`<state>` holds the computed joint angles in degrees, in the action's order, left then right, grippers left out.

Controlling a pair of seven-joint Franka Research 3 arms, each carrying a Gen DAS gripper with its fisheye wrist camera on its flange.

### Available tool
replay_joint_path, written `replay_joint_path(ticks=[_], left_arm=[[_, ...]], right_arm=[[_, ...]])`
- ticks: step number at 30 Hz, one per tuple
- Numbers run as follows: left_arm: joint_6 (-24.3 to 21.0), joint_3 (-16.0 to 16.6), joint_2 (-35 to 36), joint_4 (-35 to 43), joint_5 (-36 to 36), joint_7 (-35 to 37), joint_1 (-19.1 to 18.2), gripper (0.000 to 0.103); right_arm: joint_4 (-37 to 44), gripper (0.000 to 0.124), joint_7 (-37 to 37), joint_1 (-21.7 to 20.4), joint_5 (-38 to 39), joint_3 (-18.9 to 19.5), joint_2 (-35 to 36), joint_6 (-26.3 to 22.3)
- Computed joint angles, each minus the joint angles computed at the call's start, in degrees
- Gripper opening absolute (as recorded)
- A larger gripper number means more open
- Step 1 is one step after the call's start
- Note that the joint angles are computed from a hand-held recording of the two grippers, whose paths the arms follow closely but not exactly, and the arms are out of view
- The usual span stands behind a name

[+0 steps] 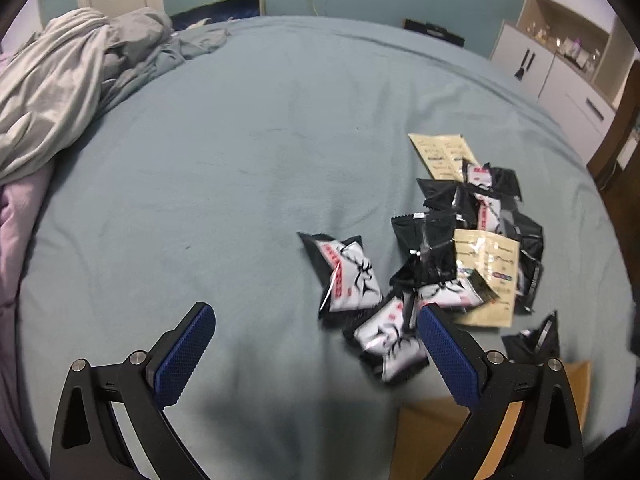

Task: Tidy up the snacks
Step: 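Grasp a white deer-print snack packet with the right gripper, then lower the packet into the cardboard box and open the right gripper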

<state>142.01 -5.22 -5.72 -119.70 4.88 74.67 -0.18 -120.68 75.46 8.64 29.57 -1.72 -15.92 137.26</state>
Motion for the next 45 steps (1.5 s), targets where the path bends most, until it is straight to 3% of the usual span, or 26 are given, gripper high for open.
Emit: replay_joint_path(ticks=[7, 9, 11, 13, 16, 26, 29, 34, 39, 45], left_arm=[[-3.2, -1.3, 10.0, 9.0, 9.3, -2.3, -0.6, 0.1], [-2.5, -1.1, 10.9, 9.3, 9.5, -2.8, -0.4, 0.081], [-4.1, -1.3, 11.8, 10.1, 3.5, -0.5, 0.6, 0.037], [-4.3, -1.2, 11.1, 9.4, 1.7, -0.3, 1.0, 0.037], [-4.8, -1.0, 8.0, 7.2, 3.0, -1.2, 0.9, 0.035], [-1.2, -0.6, -8.4, -2.2, 6.1, 0.0, -0.6, 0.035], [0.2, 0.3, -13.2, -4.8, 3.0, 1.9, -2.4, 0.035], [3.8, -0.6, -21.8, -12.6, 3.9, 5.1, -5.8, 0.035], [0.5, 3.4, -25.6, -15.4, -5.8, 12.3, -13.9, 0.035], [-2.3, 1.4, -24.0, -15.4, -7.6, 15.5, -15.1, 0.035]], right_arm=[[-15.1, 0.036, -9.2, 2.9, 8.8, -2.8, -16.2, 3.2], [-17.8, 0.036, -11.9, 4.2, 10.4, -3.4, -19.7, 4.2], [-20.5, 0.036, -14.3, 4.9, 10.8, -3.0, -22.9, 6.5], [-21.9, 0.036, -16.1, 5.8, 10.7, -2.4, -23.1, 9.4], [-22.0, 0.036, -16.1, 6.3, 9.4, -1.9, -22.2, 9.9], [-17.9, 0.036, -10.5, 4.8, 5.0, -0.9, -16.0, 5.2], [-17.4, 0.036, -10.8, 5.1, 5.9, -1.5, -15.2, 5.0], [-16.1, 0.036, -11.3, 5.3, 6.5, -1.4, -14.1, 4.8], [-16.8, 0.036, -12.7, 5.5, 6.8, -1.3, -14.9, 5.3], [-16.8, 0.036, -12.7, 5.3, 7.5, -1.7, -15.0, 4.8]])
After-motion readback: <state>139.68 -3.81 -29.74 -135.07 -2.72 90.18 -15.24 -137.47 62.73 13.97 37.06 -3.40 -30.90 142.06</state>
